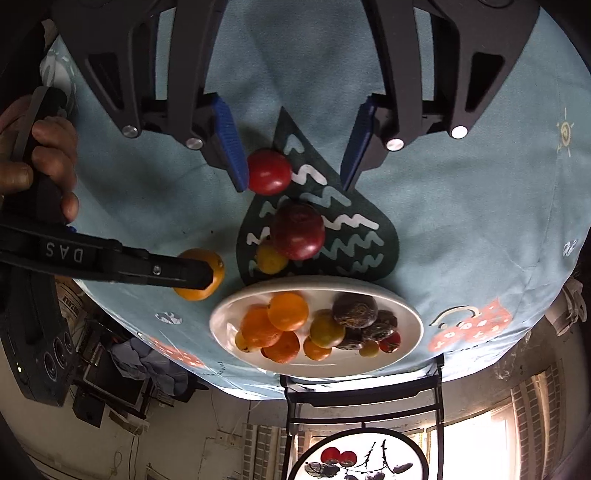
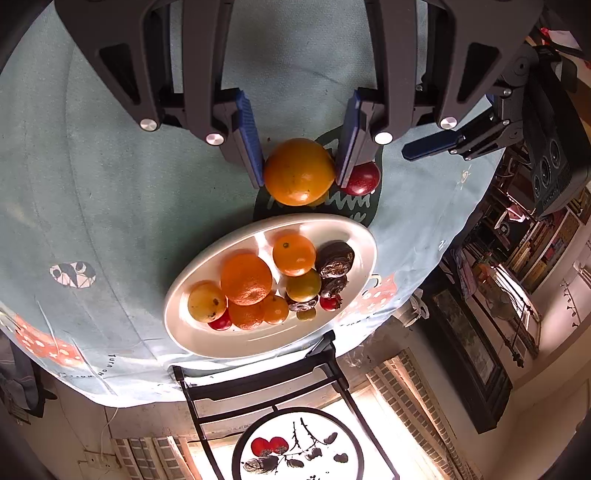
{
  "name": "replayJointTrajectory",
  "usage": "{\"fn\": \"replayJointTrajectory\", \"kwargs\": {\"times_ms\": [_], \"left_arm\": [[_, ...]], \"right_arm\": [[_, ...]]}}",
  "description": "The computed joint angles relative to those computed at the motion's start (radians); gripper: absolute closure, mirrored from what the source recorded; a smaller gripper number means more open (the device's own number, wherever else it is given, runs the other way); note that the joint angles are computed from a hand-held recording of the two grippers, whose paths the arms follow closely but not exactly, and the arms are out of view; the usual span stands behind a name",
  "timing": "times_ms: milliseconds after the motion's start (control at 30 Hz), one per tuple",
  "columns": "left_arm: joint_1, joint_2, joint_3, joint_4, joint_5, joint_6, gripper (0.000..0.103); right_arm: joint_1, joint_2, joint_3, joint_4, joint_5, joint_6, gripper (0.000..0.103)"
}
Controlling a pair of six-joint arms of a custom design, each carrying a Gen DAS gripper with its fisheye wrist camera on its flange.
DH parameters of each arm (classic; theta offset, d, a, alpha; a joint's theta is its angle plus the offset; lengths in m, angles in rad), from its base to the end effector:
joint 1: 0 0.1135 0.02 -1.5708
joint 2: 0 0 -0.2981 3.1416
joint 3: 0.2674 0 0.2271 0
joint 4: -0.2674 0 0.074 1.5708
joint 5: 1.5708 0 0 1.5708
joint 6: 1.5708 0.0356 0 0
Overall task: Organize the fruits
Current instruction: 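Grasp an orange with the right tool while the left tool grasps a red tomato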
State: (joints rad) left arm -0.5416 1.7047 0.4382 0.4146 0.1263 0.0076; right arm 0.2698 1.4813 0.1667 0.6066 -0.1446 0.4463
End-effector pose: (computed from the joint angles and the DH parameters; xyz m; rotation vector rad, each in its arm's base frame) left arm 0.2159 -0.1351 0.1357 0.7209 2.3441 -0.3926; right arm 0.1816 0.0556 0.1427 0.1278 2.3249 0.5333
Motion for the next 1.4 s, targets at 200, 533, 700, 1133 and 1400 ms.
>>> {"fn": "replayJointTrajectory", "kwargs": {"times_ms": [200,533,700,1133,1400], "left_arm": [[-0.042,0.04,0.036,-0.023,-0.012,-0.001,0.06],[-0.037,0.079,0.08,-0.082,0.004,-0.012,0.07],[-0.042,0.079,0.081,-0.084,-0.001,-0.018,0.072],[0.049,-0.079,0.119,-0.176,0.099,0.036,0.072],[0.128,0.099,0.483,-0.284,0.087,0.016,0.072]], "right_arm": [[-0.031,-0.004,-0.011,0.016,-0.054,0.012,0.063],[-0.032,-0.013,-0.013,0.015,-0.059,0.012,0.063],[-0.034,-0.007,-0.016,0.023,-0.069,0.014,0.063],[-0.079,-0.082,-0.035,0.1,-0.158,0.012,0.063],[-0.119,0.042,0.19,0.002,-0.016,-0.077,0.063]]}}
